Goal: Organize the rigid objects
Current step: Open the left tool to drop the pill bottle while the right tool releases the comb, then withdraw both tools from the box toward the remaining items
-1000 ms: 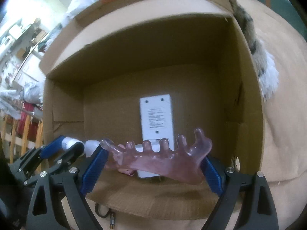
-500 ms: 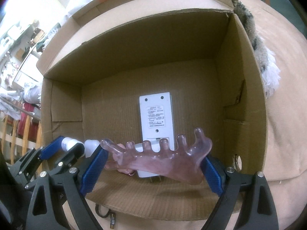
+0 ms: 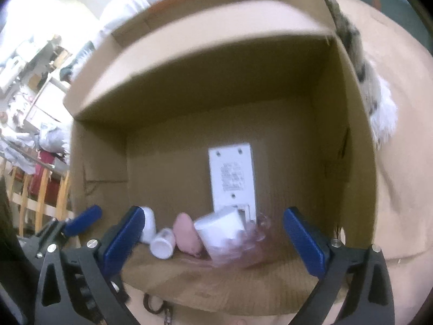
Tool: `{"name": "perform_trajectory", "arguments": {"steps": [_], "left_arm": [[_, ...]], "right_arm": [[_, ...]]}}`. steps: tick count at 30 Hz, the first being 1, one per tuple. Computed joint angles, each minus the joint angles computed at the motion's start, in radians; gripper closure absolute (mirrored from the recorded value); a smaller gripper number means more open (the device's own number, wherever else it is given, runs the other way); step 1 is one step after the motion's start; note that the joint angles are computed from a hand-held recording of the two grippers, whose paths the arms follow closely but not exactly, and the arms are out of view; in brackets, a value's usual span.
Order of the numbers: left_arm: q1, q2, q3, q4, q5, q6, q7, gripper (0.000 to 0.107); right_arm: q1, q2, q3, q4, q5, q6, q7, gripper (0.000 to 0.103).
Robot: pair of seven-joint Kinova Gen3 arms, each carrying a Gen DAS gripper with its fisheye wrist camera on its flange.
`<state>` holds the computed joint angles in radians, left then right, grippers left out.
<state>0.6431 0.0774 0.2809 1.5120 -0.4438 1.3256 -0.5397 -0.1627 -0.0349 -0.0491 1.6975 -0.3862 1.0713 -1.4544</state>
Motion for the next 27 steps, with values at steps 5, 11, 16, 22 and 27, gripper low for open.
{"name": "perform_trajectory", "arguments": {"steps": [5, 11, 16, 22, 27], "left_arm": [[0.024, 0.007, 0.007, -0.009, -0.032, 0.017, 0.012, 0.036], [0.026, 0.001, 0.006, -0.016, -0.036, 0.019, 0.018, 0.036], [0.030, -0.001, 0.010, -0.029, -0.050, 0.042, 0.030, 0.036], [0.039, -0.021, 0.023, -0.028, -0.086, 0.045, 0.072, 0.036], [0.047, -0.040, 0.037, -0.035, -0.114, 0.076, 0.110, 0.036]], "right_arm": [[0.006, -0.008, 0.006, 0.002, -0.011, 0.004, 0.020, 0.000], [0.011, -0.017, 0.011, 0.002, -0.013, -0.007, 0.019, 0.000], [0.016, -0.026, 0.017, 0.002, -0.011, -0.009, 0.013, 0.000], [0.023, -0.050, 0.030, 0.008, -0.028, -0.014, 0.014, 0.000], [0.031, -0.080, 0.040, 0.018, -0.032, 0.000, 0.015, 0.000]]}}
